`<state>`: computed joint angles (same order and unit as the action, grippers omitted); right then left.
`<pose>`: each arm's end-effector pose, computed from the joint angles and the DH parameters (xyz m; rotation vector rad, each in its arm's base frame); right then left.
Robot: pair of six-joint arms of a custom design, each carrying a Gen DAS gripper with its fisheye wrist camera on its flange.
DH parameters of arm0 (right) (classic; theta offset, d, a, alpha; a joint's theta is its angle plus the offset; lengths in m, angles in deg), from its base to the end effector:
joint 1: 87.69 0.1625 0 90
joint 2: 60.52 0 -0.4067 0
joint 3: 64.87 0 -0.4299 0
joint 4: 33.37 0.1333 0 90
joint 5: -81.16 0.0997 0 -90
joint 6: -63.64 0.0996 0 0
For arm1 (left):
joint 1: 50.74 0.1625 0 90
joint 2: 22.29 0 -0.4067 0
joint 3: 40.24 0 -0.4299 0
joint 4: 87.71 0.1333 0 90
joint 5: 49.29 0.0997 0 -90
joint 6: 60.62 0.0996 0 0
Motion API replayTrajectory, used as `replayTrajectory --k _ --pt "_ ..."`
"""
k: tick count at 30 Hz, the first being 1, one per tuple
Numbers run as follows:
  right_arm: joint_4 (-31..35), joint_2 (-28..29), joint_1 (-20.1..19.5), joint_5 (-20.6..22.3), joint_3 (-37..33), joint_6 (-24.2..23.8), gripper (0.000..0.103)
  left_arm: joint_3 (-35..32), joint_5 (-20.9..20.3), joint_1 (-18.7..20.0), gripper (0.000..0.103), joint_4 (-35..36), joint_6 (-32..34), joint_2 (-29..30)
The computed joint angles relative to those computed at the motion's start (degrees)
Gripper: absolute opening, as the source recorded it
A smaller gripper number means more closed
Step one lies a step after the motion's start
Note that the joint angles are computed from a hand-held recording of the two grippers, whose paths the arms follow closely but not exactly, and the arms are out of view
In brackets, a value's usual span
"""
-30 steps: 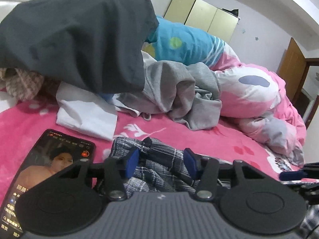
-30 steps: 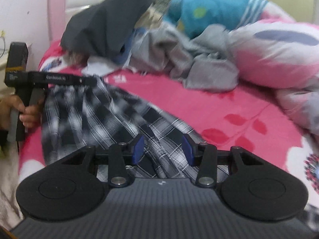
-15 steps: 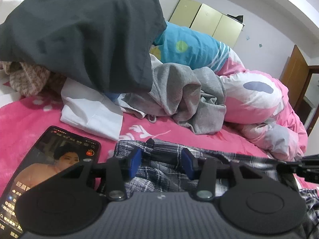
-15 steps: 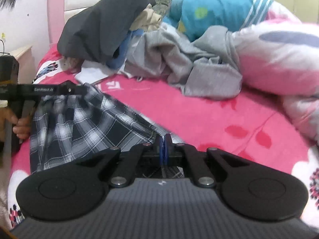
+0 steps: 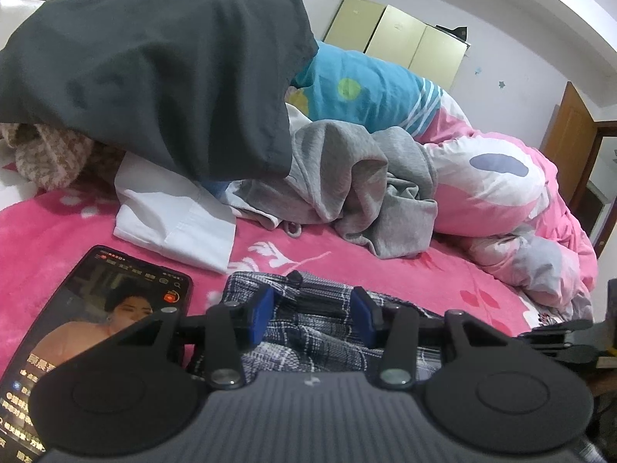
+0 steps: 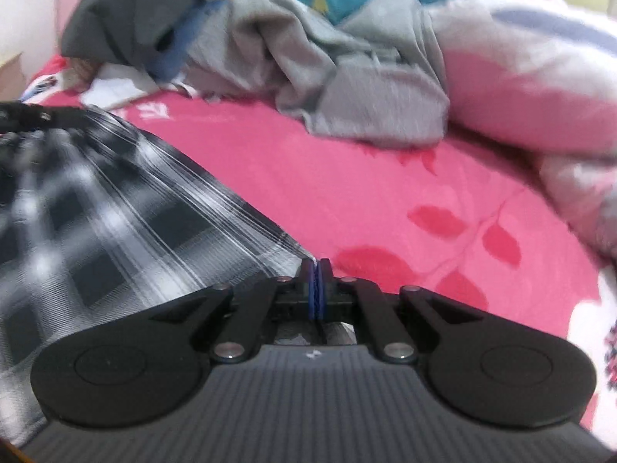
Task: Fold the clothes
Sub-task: 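Pinch the plaid garment edge with the right gripper while the left gripper grasps fabric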
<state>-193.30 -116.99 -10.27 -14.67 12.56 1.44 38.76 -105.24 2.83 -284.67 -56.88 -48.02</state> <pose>-0.0467 -0.7747 0.3579 0.9673 -2.2266 0.8031 -0.2927 -0.7149 0.0260 0.4907 2.4611 -1.4181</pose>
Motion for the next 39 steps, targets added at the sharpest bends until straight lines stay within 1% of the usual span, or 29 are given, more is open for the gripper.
replayTrajectory --k 2,3,4,5,6,9,13,14,16,18,20,22,25,27,30,32,34,37,39 --pt "-0.41 0.22 -0.46 0.86 -0.40 2.64 0.003 -0.03 0.08 -0.05 0.046 -0.15 0.04 0.08" --pt "-0.93 0.34 -0.55 0.88 -0.65 4.24 0.011 -0.06 0.09 -0.03 0.046 -0.15 0.08 0.09" --pt "-1.64 0.41 -0.63 0.68 -0.86 6.33 0.021 -0.09 0.09 -0.02 0.046 -0.16 0.12 0.10" --pt "-2.36 0.49 -0.71 0.44 -1.06 8.52 0.023 -0.11 0.11 0.00 0.046 -0.17 0.16 0.12" --pt "-3.73 0.65 -0.70 -0.43 -1.19 10.42 0.023 -0.09 0.31 -0.05 0.046 -0.33 0.21 0.15" --pt "-8.00 0.49 -0.84 -2.47 -0.80 14.02 0.023 0.20 -0.15 0.07 0.046 -0.61 -0.03 -0.05" --pt "-13.74 -2.89 -0.77 -1.63 3.86 16.78 0.023 0.52 -1.23 0.33 0.049 -0.87 -0.34 -0.30" --pt "-15.27 -4.08 -0.66 -1.17 5.44 17.13 0.023 0.70 -1.67 0.41 0.050 -0.98 -0.31 -0.42" --pt "-18.28 -7.11 -0.37 -0.06 9.21 18.10 0.024 1.09 -2.42 0.34 0.057 -1.87 0.57 -0.50" --pt "-20.76 -10.13 0.01 0.36 12.74 19.19 0.025 1.50 -2.77 0.13 0.061 -3.28 1.94 -0.44" --pt "-23.40 -13.28 0.38 0.34 16.50 20.42 0.025 1.89 -2.83 -0.21 0.062 -5.13 3.70 -0.26" --pt "-26.26 -16.59 0.71 -0.03 20.58 22.33 0.026 2.56 -3.73 -0.30 0.063 -7.48 4.63 -0.34" --pt "-30.73 -21.57 0.85 -0.50 26.85 26.01 0.029 3.44 -4.76 -0.30 0.064 -11.35 4.90 -0.46" --pt "-33.86 -24.25 0.73 -1.65 30.60 27.45 0.031 4.03 -5.51 -0.27 0.064 -13.90 4.88 -0.59" --pt "-37.67 -27.60 0.69 -4.23 35.39 28.85 0.031 5.03 -6.19 -0.49 0.064 -17.42 5.54 -0.97" --pt "-39.83 -30.27 0.03 -3.92 38.52 30.33 0.031 5.69 -5.95 -0.94 0.064 -19.28 6.38 -1.33" --pt "-41.65 -32.49 -0.79 -3.32 40.98 30.84 0.031 6.33 -5.32 -1.86 0.064 -19.46 7.16 -2.08" --pt "-42.37 -34.84 -1.88 -2.85 43.16 29.82 0.031 6.95 -6.14 -3.53 0.064 -17.15 7.72 -3.24" --pt "-41.39 -35.83 -2.63 -2.35 43.63 28.54 0.031 6.55 -9.08 -4.26 0.066 -13.74 7.36 -3.54"
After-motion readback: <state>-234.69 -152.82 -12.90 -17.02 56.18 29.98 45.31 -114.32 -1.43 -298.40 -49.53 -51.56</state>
